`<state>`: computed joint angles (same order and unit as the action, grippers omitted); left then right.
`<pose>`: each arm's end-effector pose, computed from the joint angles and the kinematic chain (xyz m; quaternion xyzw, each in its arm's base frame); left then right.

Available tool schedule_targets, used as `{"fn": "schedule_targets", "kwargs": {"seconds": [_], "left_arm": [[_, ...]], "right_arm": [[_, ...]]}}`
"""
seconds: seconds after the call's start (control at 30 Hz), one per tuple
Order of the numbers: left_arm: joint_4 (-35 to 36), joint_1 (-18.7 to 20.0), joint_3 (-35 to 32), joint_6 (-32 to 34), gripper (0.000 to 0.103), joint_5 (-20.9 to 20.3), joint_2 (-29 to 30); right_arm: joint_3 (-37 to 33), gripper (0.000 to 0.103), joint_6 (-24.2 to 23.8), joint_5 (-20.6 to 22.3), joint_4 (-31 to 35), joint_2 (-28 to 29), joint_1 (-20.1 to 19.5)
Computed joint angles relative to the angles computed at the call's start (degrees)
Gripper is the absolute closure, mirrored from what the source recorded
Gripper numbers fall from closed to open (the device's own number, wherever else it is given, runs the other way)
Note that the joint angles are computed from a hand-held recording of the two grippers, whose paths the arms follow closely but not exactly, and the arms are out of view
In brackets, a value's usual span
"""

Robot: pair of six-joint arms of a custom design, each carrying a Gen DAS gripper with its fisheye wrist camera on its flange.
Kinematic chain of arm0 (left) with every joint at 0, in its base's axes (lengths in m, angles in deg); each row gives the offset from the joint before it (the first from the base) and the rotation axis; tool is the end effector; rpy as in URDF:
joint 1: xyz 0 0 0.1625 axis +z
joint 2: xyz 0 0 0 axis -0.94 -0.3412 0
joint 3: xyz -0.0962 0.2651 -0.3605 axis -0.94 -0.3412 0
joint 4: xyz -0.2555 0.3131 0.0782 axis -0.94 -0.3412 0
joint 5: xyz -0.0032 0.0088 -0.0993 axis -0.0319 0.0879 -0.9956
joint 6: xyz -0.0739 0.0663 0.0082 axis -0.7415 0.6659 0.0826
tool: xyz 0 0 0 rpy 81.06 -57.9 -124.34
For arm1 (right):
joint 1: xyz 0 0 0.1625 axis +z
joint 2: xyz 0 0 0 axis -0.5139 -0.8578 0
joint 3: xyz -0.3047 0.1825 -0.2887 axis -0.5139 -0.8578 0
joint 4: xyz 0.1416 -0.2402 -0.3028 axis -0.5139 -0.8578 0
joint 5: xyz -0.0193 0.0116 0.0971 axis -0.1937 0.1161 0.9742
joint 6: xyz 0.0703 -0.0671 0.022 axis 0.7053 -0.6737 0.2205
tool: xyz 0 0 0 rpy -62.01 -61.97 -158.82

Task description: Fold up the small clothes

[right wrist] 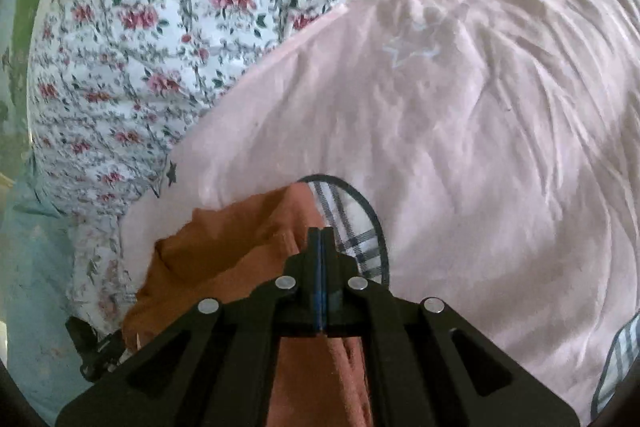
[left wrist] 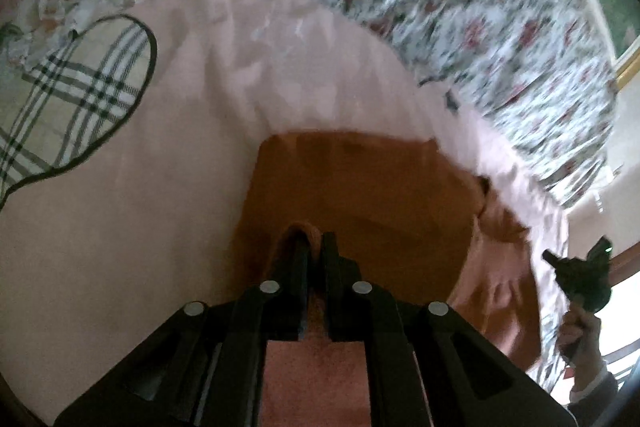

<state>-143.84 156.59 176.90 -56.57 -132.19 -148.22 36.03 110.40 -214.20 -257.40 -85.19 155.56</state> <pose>0.1392 -0.4651 0.4729 0.0181 0.9513 -0.2582 0.1674 0.3372 -0.3810 0.0859 -0.1439 -0.8911 0.3883 0.1857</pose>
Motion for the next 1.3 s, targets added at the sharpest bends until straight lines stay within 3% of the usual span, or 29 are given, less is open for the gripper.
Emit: {"fn": "schedule_targets", "kwargs": {"seconds": [0.1,0.17,0.2,0.23,0.3,0.33,0.43,0.47,0.6,0.77,0.9,1.0,1.07,1.1,1.13,1.23,1.3], "left_arm": [[0.4,-0.5,1.2,0.4,0.089,-0.6,-1.5],[1.4,-1.1,2.4,1.1,0.081,-0.7,-3.3],[1.9,-1.5,2.9,1.4,0.079,-0.3,-4.2],[2.6,-2.1,3.4,1.8,0.075,0.4,-5.1],[3.7,-3.6,4.4,3.4,0.066,2.3,-6.7],[4.1,-4.4,4.8,4.0,0.057,3.8,-7.3],[5.1,-6.2,5.2,6.5,0.047,6.8,-8.6],[5.4,-6.6,5.1,6.7,0.039,7.8,-8.6],[2.3,-8.6,5.5,10.8,0.031,14.9,-6.6],[-1.3,-7.5,2.9,15.3,0.030,15.5,0.0],[-2.8,-7.8,2.0,18.5,0.031,15.6,3.7],[-1.8,-8.3,2.2,19.7,0.042,18.3,5.2],[-1.8,-8.0,2.6,20.3,0.068,18.7,5.5],[-1.9,-7.6,2.8,20.6,0.077,18.1,5.3],[-2.7,-7.6,3.3,21.4,0.098,18.5,5.1],[-6.0,-8.4,5.0,23.5,0.099,19.9,3.5],[-8.8,-10.3,6.8,24.5,0.099,20.8,1.3]], "right_arm": [[-1.7,0.097,0.4,-1.1,7.3,0.4,1.1],[-2.1,0.083,-0.3,-1.0,9.9,0.9,1.4],[-2.4,0.068,-0.5,-1.2,11.4,1.0,1.5],[-2.7,0.060,-0.9,-2.0,12.8,1.3,1.8],[-3.0,0.059,-1.6,-2.7,13.7,1.7,2.0],[-3.0,0.059,-1.5,-2.7,14.0,1.8,1.9],[-3.7,0.059,-2.6,-2.2,14.0,2.2,1.3],[-3.9,0.059,-3.0,-2.1,14.0,2.4,1.2],[-5.9,0.059,-4.4,-2.8,17.8,3.2,1.1],[-7.8,0.060,-5.2,-4.0,23.0,3.9,1.4],[-8.8,0.080,-5.2,-5.3,26.2,4.1,1.8],[-8.4,0.094,-6.1,-6.0,25.0,4.0,2.4],[-8.1,0.094,-6.3,-6.8,24.2,3.9,2.8],[-8.0,0.094,-6.5,-7.2,23.8,3.9,3.1],[-8.0,0.095,-6.7,-7.5,23.4,4.0,3.4],[-8.1,0.096,-8.1,-9.4,21.0,4.6,5.0],[-8.2,0.096,-11.0,-11.2,15.1,5.0,7.0]]}}
